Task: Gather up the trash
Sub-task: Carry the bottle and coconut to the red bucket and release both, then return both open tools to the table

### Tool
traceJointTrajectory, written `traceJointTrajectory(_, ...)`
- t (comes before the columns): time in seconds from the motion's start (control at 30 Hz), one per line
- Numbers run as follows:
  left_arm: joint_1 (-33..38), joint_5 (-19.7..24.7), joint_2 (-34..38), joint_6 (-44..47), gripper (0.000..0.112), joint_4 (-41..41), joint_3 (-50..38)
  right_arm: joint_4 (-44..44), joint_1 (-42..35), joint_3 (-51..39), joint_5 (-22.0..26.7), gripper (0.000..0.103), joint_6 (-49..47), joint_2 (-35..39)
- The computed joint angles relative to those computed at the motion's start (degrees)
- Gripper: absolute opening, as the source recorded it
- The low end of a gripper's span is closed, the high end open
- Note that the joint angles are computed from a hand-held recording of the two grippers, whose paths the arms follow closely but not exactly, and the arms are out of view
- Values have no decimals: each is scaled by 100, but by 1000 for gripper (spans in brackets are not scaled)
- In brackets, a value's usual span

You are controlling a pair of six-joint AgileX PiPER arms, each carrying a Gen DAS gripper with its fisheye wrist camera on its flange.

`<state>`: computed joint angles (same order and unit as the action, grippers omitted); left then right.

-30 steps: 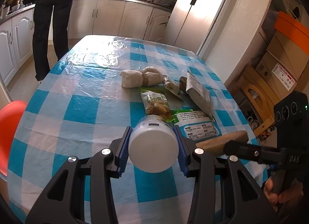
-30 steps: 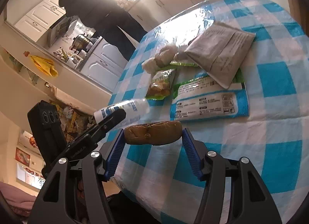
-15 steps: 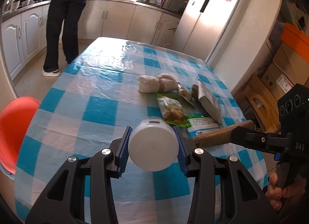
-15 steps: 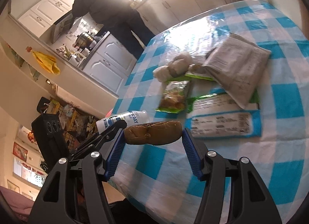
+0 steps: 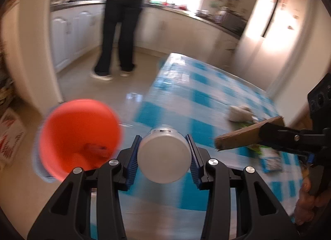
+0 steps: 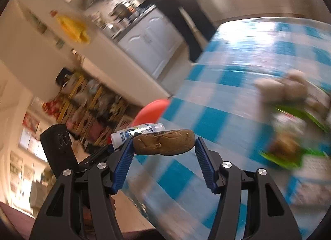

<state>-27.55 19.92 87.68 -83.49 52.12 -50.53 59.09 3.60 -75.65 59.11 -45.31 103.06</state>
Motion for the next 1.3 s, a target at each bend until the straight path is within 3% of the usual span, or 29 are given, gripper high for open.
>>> traceJointTrajectory(0.1, 422, 120, -143, 245, 44, -211, 143, -158, 529, -751, -8, 61, 278, 533)
traceJointTrajectory(0.27, 1401, -42, -49, 1391, 44, -1224, 273, -558, 1307, -2168, 102, 61, 829, 1564)
traceJointTrajectory(0.5, 2216, -216, 569, 2684, 44, -2321, 36, -1208, 2042, -4051, 465, 61, 1746, 2884)
traceJointTrajectory(0.63, 2518, -288, 979, 3516, 44, -3100, -162, -1667, 2320, -4587, 346, 62, 1997, 3269)
traceJointTrajectory(0.67, 2569, -293, 1067, 3468, 44, -3050, -185, -1686, 2333, -4584, 263, 70, 2020, 3264)
traceJointTrajectory(0.7, 2623, -310, 1155, 3450, 52, -3012, -205, -1693, 2325, -4496, 139, 78, 2027, 3205)
traceJointTrajectory(0.73, 2651, -340, 1178, 3294, 67, -2887, -177, -1604, 2289, -4411, 78, 79, 1961, 3153)
traceJointTrajectory(0.77, 2631, -353, 1194, 2909, 72, -2583, -149, -1451, 2231, -4272, 18, 79, 1845, 3068)
traceJointTrajectory(0.83, 2627, -385, 1189, 2366, 76, -2148, -66, -1246, 2111, -3948, -83, 79, 1677, 2851)
traceJointTrajectory(0.9, 2660, -343, 1195, 2376, 83, -2204, -85, -1114, 2022, -3613, -218, 82, 1519, 2621)
traceJointTrajectory(1.13, 2207, 151, 641, 815, 85, -794, 125, -797, 1509, -1630, -1050, 88, 673, 1230)
traceJointTrajectory(1.3, 1666, 537, 192, 501, 85, -448, 146, -604, 1043, -210, -1635, 89, 141, 195)
